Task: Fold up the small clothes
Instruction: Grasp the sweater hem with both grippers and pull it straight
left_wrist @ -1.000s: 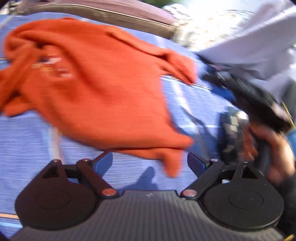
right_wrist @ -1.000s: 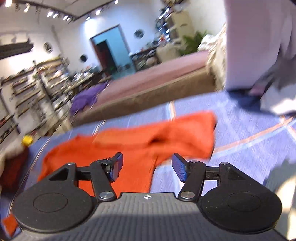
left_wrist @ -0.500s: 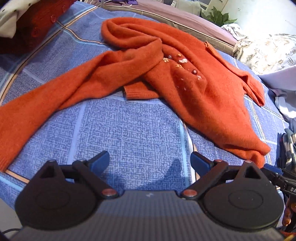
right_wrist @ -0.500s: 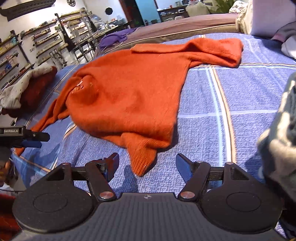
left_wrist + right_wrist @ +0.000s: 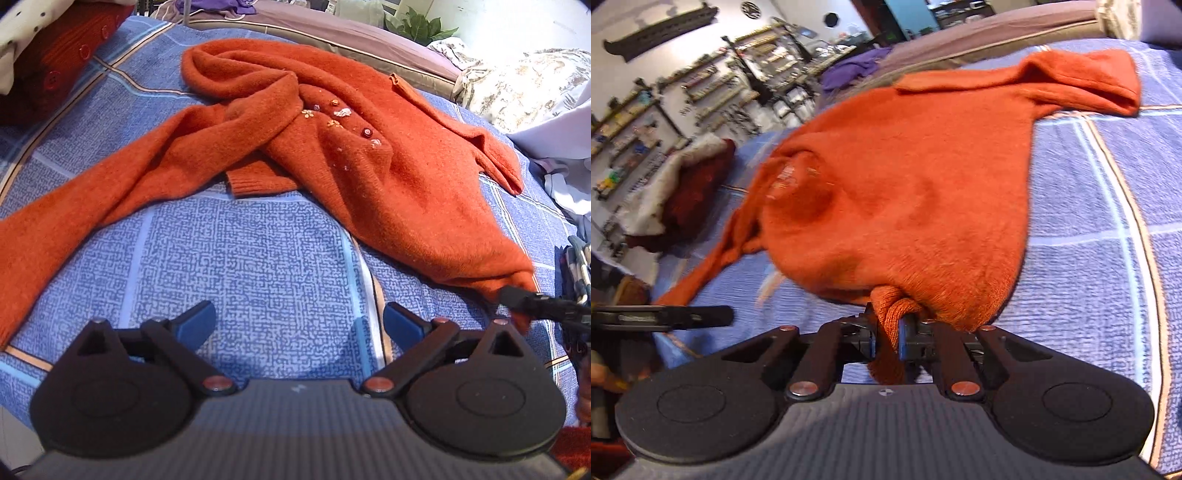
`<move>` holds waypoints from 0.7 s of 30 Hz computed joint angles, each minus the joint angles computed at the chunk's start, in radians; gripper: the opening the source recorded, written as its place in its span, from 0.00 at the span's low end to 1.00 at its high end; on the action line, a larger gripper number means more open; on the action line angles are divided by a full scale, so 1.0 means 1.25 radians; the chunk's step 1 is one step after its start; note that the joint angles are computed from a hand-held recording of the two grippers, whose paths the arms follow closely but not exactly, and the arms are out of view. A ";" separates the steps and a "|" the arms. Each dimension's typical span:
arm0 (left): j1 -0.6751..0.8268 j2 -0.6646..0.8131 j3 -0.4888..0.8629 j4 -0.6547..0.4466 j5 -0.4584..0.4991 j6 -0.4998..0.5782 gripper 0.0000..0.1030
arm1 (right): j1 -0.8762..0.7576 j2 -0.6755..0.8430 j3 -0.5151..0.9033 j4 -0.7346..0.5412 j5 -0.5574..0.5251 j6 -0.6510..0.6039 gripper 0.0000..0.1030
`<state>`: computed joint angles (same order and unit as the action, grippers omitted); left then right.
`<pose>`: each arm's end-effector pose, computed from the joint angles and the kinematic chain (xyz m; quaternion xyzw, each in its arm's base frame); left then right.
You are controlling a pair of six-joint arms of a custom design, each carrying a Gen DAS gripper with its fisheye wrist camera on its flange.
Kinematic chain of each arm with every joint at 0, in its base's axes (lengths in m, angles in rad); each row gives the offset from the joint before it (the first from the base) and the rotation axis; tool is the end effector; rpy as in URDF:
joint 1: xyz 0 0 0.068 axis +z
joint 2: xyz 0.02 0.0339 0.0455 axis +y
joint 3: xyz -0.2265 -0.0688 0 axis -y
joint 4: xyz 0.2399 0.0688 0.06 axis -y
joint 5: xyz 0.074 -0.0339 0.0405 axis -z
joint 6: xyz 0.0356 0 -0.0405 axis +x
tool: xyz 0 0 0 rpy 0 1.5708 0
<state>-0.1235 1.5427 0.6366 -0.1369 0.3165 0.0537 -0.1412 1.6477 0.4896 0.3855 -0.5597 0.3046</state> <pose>0.2598 -0.0434 0.0949 0.1253 0.9459 -0.1610 0.2521 0.2632 -0.0183 0.0709 0.0911 0.8874 0.2841 0.3515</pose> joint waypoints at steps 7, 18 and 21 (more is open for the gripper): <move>0.032 0.016 0.017 0.004 0.034 -0.014 0.97 | -0.271 -0.350 -0.021 -0.546 -0.313 -0.333 0.13; -0.026 0.135 0.106 0.095 0.020 -0.055 0.97 | -0.343 -0.443 -0.079 -0.632 -0.074 -0.411 0.12; -0.040 0.200 0.152 0.147 -0.001 -0.086 0.95 | -0.284 -0.405 -0.094 -0.552 -0.047 -0.346 0.13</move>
<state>-0.1738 1.7926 0.8261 0.0467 0.3153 -0.0540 -0.4968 1.1416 0.3718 -0.3050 -0.6181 -0.1281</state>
